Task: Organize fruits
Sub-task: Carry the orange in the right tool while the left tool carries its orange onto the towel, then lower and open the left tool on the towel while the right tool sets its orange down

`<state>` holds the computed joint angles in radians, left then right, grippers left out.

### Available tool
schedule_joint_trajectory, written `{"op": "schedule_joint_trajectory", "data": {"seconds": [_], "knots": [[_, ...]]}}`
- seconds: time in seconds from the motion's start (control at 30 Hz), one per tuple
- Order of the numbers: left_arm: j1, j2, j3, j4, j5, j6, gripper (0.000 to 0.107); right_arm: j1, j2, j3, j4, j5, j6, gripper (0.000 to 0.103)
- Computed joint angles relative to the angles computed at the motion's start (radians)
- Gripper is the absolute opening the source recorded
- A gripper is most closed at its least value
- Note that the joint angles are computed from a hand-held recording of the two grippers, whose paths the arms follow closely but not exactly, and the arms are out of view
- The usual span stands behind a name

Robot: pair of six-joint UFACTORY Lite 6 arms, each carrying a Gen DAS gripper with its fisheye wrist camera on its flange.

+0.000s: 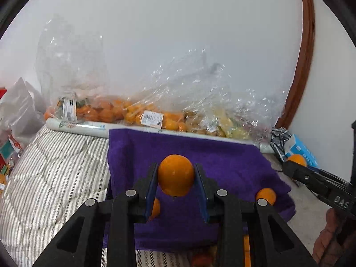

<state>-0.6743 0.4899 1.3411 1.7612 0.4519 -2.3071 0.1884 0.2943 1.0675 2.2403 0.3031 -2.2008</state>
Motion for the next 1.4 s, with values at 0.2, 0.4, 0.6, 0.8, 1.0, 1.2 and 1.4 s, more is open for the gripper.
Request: {"op": "schedule_joint_trajectory", "data": {"seconds": [0.2, 0.4, 0.6, 0.8, 1.0, 1.2, 1.4], "knots": [[0.017, 0.04, -0.002, 0.032, -0.042, -0.058, 0.031, -0.027, 0.101, 0.029, 0.019, 0.029, -0.036, 0.035], [0.013, 0.077, 0.027, 0.02, -0.078, -0.036, 0.031, -0.075, 0.155, 0.061, -0.083, 0.072, 0.083, 0.035], [0.016, 0.078, 0.015, 0.082, -0.09, -0.096, 0.031, -0.059, 0.2, 0.091, -0.177, 0.069, 0.162, 0.035], [0.027, 0.09, 0.025, 0.029, -0.095, -0.055, 0.031, -0.021, 0.231, 0.104, -0.13, 0.021, 0.101, 0.035], [0.035, 0.1, 0.033, 0.005, -0.102, -0.034, 0.031, -0.016, 0.241, 0.114, -0.133, 0.0, 0.111, 0.035], [0.041, 0.117, 0.053, -0.056, -0.106, 0.036, 0.031, -0.026, 0.236, 0.11, -0.134, -0.011, 0.117, 0.035], [0.045, 0.119, 0.054, -0.05, -0.107, 0.036, 0.031, -0.005, 0.228, 0.1, -0.102, -0.021, 0.066, 0.035]]}}
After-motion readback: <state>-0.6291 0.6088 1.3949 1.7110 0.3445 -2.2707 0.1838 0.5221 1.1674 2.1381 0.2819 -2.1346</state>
